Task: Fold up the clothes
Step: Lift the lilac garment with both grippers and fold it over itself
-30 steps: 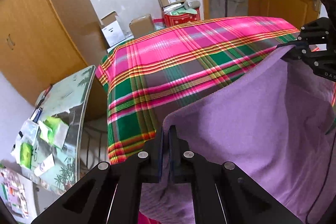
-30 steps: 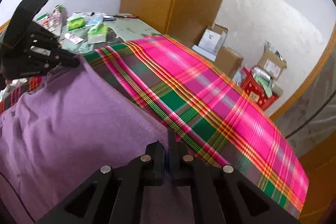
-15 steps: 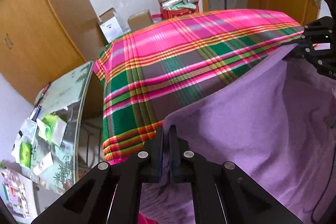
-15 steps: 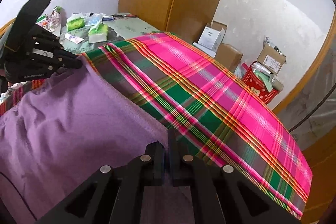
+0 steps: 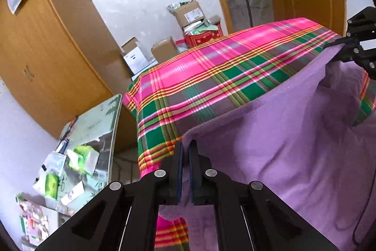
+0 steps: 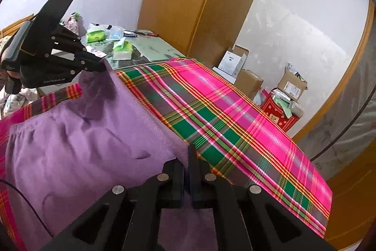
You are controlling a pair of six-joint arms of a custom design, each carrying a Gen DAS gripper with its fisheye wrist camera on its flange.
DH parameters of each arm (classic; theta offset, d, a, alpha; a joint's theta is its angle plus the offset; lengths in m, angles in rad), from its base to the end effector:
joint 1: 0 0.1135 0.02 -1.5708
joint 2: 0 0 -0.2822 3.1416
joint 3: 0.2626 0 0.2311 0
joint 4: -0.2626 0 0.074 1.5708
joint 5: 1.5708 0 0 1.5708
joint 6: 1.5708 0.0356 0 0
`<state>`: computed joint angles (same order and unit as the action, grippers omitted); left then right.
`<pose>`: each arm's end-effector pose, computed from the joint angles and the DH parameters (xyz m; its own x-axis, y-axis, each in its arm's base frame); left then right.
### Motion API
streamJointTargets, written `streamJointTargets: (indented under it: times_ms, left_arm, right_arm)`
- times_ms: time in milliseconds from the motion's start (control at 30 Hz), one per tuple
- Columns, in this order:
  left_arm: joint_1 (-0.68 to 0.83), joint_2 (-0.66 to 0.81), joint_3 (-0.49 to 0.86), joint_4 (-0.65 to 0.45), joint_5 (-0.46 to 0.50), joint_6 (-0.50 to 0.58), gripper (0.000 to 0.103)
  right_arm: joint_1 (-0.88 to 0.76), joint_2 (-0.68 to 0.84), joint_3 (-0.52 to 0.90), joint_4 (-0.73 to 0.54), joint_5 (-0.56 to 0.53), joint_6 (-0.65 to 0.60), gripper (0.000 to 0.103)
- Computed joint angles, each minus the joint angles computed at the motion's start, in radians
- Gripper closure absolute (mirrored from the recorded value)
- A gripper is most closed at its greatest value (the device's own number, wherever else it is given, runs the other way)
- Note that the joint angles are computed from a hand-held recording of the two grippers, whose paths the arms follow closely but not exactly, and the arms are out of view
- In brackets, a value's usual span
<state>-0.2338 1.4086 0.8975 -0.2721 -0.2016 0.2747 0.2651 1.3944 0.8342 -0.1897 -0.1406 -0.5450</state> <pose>0.2697 -0.0569 0.2583 -0.6365 0.4248 -0.6438 0.2718 0.9047 0.3282 0.2606 0.0759 0.2491 -0.3767 -0.6341 -0.6753 -0.6474 0.7016 -0.2977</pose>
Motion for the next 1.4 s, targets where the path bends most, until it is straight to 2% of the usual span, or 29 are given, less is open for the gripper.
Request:
streamJointTargets:
  times_ms: [500,600,900,1200,1400]
  left_arm:
    - [-0.106,-0.299,-0.144,-0.134,-0.101,-0.070,0.099]
    - [-0.126,-0.358,-0.178,-0.164,-0.111,-0.097,0.099]
    - [-0.254,-0.515,-0.242,-0.289,-0.216,-0.206,0.099]
    - [-0.458,-0.631,-0.280,-0.443,-0.367,-0.408,0.099]
    - [-0.663,-0.659,-0.286,-0.580,-0.502,-0.614,0.099]
  right_arm:
    - [0.124,-0.343,-0.177,-0.139,0.043,0.061,0.101]
    - [0.166,-0.402,-0.209,-0.163,0.071,0.084,0.101]
    - [0.329,-0.583,-0.268,-0.268,0.171,0.177,0.101]
    - [0.512,-0.713,-0.331,-0.353,0.281,0.293,0.101]
    - [0.625,-0.779,-0.352,-0.413,0.357,0.380,0.100]
